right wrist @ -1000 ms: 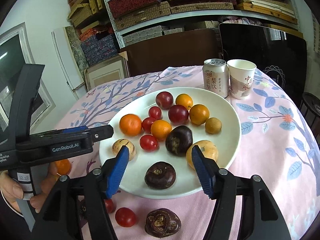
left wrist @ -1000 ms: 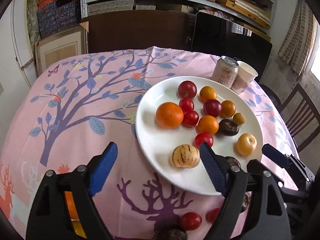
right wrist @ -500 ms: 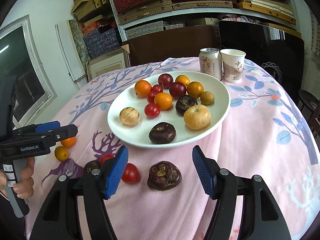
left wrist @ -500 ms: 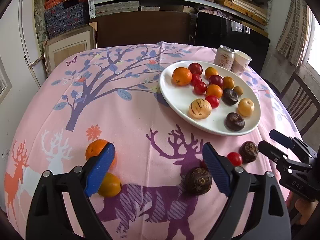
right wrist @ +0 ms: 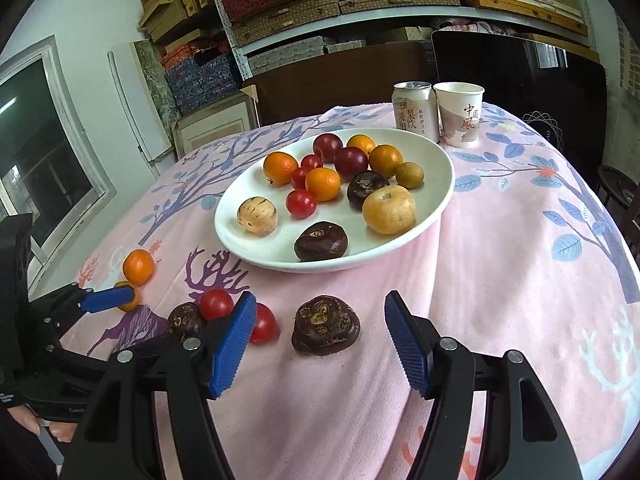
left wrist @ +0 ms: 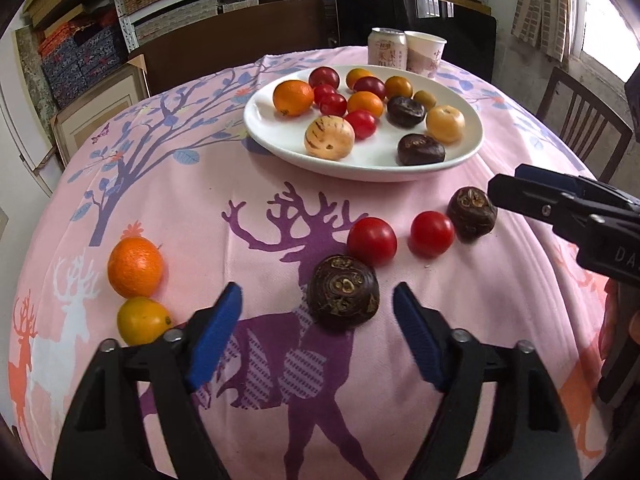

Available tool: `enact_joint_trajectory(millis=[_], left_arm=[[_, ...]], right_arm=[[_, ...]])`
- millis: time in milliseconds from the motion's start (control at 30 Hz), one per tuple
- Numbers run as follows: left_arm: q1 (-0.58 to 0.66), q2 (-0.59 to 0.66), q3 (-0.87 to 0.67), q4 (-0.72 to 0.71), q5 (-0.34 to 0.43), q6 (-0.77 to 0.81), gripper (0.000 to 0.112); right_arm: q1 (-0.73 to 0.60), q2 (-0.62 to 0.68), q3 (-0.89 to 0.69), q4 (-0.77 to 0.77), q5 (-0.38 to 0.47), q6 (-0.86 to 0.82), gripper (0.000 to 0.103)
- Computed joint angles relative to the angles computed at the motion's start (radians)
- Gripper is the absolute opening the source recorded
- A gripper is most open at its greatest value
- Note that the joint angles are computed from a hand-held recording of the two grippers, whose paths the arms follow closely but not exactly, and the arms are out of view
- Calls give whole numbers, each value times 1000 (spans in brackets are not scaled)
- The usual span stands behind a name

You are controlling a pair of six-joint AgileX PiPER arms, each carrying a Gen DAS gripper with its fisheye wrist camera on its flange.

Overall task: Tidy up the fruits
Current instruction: 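Grasp a dark brown fruit with the left gripper while the right gripper grasps another, then lower both brown fruits onto the white plate and open both grippers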

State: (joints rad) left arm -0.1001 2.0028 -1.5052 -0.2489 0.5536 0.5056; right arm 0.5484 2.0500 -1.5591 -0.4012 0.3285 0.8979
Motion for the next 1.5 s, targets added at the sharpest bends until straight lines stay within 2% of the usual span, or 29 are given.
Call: enact_joint_trajectory(millis=[33, 67, 200, 367, 567, 667, 767, 900, 1067, 1167, 1267, 1367, 1433, 1500], left_arm=[[9, 24, -31, -47, 46, 37, 49], [19, 41, -49, -101, 76, 71, 41], [18, 26, 1, -140, 10, 125, 40], [34, 17, 20, -193, 3, 197, 40], [50, 31, -2, -236, 35, 244, 40], [51, 30, 2, -243, 29, 254, 40], [51, 27, 7, -245, 26, 256, 40], [54, -3, 28, -254, 14, 261, 40], [64, -77, 42, -296, 21, 280, 40], [55, -109, 21, -269, 26, 256, 40], [39, -94, -66, -221, 68, 187, 40], [19, -38, -189, -153, 108, 70, 40], [2, 23, -285, -96, 125, 1, 40], [-16, 119, -440, 13, 195, -126, 40]], right_arm=[[1, 0, -1, 7, 1, -9, 67], [3, 0, -3, 6, 4, -12, 67], [4, 8, -25, 82, 40, -106, 67], [18, 60, -114, 177, 175, -252, 67], [49, 172, -284, 93, 339, -231, 67], [57, 204, -334, 37, 364, -194, 46], [37, 192, -308, 82, 319, -207, 46], [26, 126, -197, 97, 229, -175, 46], [28, 12, -44, -33, 86, -17, 46], [26, -23, -19, -81, 59, 35, 46], [24, -53, -12, -96, 41, 45, 46], [21, -58, -59, -100, 68, 13, 46], [13, -47, -108, -70, 85, -39, 46], [6, -28, -164, -57, 107, -71, 46]])
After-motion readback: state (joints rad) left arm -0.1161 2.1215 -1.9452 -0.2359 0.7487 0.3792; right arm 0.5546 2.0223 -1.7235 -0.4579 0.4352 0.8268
